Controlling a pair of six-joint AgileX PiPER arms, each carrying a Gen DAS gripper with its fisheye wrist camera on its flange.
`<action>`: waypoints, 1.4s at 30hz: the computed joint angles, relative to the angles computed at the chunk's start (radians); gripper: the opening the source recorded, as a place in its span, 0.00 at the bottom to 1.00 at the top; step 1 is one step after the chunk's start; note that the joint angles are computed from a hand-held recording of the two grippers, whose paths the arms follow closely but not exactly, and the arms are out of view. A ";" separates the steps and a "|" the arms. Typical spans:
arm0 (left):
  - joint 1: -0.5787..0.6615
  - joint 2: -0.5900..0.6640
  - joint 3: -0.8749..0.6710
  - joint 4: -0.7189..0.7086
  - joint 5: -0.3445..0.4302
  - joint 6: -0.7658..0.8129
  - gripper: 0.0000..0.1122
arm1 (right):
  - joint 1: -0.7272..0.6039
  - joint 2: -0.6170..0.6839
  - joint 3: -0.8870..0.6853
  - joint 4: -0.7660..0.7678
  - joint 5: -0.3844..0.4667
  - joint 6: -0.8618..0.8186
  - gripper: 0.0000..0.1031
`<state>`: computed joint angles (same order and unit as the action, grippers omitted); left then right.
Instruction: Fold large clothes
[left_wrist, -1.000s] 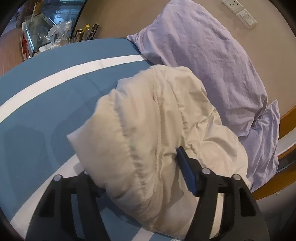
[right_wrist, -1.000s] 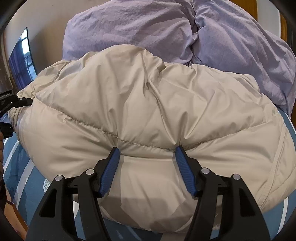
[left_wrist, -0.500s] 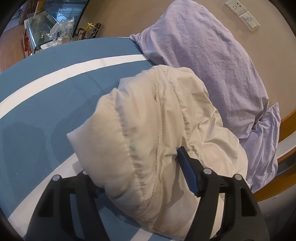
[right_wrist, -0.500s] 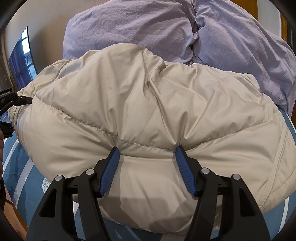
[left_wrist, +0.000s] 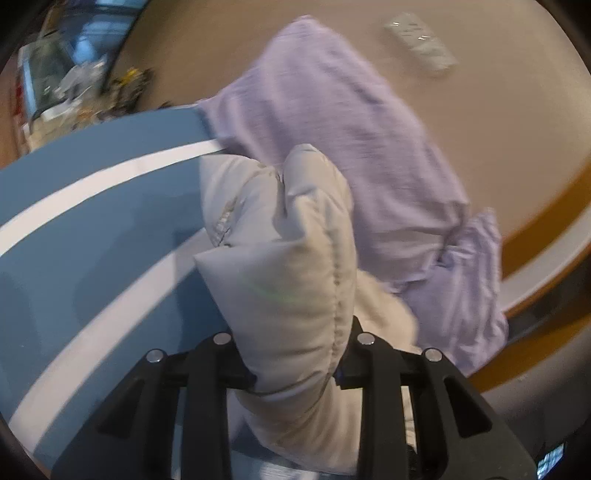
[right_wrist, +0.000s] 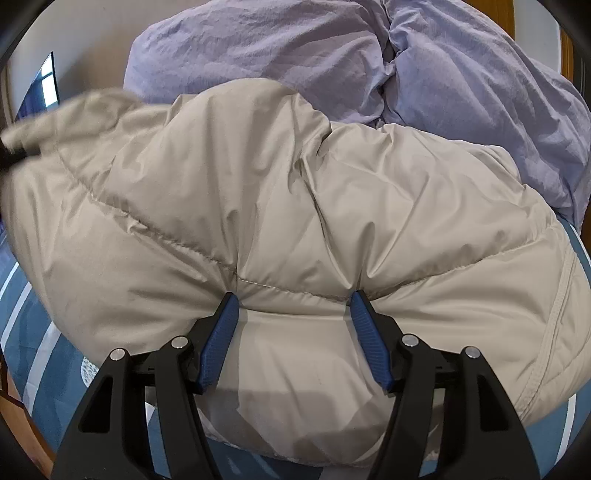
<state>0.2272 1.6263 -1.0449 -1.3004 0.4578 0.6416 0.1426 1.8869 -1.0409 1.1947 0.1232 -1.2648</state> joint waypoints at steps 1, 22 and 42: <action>-0.016 -0.019 -0.006 -0.001 0.006 0.000 0.26 | -0.001 0.001 -0.001 0.000 0.000 -0.001 0.63; -0.586 0.036 -0.298 0.463 -0.101 -0.385 0.26 | -0.158 -0.012 0.010 0.214 0.217 -0.312 0.62; -0.868 0.419 -0.750 1.173 0.055 -0.980 0.27 | -0.585 -0.096 0.205 0.523 0.431 -0.780 0.62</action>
